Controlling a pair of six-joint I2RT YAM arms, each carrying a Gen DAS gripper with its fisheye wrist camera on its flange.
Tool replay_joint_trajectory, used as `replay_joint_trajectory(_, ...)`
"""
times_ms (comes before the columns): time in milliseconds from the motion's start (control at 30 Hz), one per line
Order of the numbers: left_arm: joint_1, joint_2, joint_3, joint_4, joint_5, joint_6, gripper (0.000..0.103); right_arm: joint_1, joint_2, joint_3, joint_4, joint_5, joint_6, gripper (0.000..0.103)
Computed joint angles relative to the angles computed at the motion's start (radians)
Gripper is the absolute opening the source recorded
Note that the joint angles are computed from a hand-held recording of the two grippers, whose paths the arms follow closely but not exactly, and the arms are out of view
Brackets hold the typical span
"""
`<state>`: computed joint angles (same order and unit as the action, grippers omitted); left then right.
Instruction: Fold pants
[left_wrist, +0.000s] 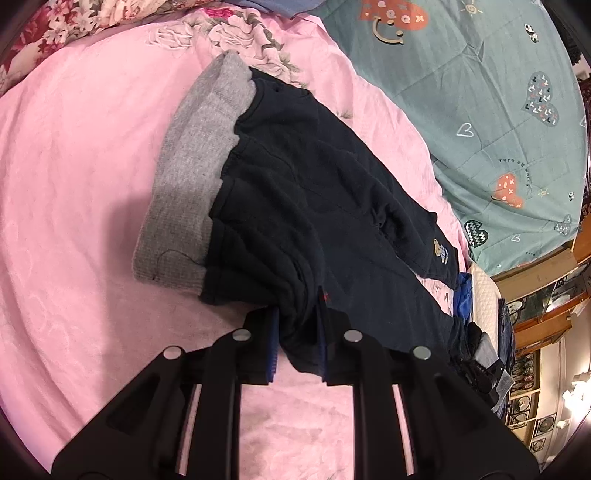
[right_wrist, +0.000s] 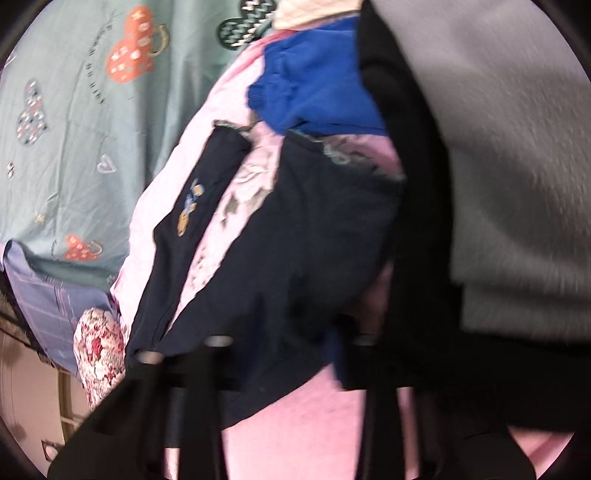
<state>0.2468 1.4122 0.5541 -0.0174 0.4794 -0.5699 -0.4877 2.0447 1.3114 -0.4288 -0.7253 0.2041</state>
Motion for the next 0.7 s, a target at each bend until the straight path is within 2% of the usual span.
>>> replay_joint_trajectory(133, 0.036, -0.034, -0.012, 0.006, 0.02, -0.014, 0.015, -0.023, -0.054, -0.056, 0.021, -0.031, -0.048, 0.005)
replay_joint_trajectory(333, 0.158, -0.225, 0.021, -0.156, 0.067, 0.059, 0.014, -0.046, -0.197, -0.106, -0.059, -0.117, -0.124, 0.004)
replay_joint_trajectory(467, 0.332, -0.318, 0.073, -0.354, 0.171, 0.209, 0.014, -0.052, -0.325, -0.167, -0.181, -0.171, -0.243, 0.004)
replay_joint_trajectory(533, 0.374, -0.344, 0.073, -0.441, 0.182, 0.293, 0.014, -0.074, -0.375, -0.211, -0.25, -0.176, -0.322, 0.004)
replay_joint_trajectory(600, 0.397, -0.358, 0.044, -0.485, 0.183, 0.354, 0.014, -0.085, -0.382, -0.224, -0.27, -0.176, -0.348, 0.004)
replay_joint_trajectory(667, 0.387, -0.357, -0.001, -0.484, 0.141, 0.394, 0.018, -0.119, -0.389, -0.265, -0.331, -0.145, -0.433, 0.004)
replay_joint_trajectory(700, 0.386, -0.349, -0.021, -0.484, 0.114, 0.417, 0.02, -0.121, -0.383, -0.269, -0.366, -0.113, -0.484, 0.008)
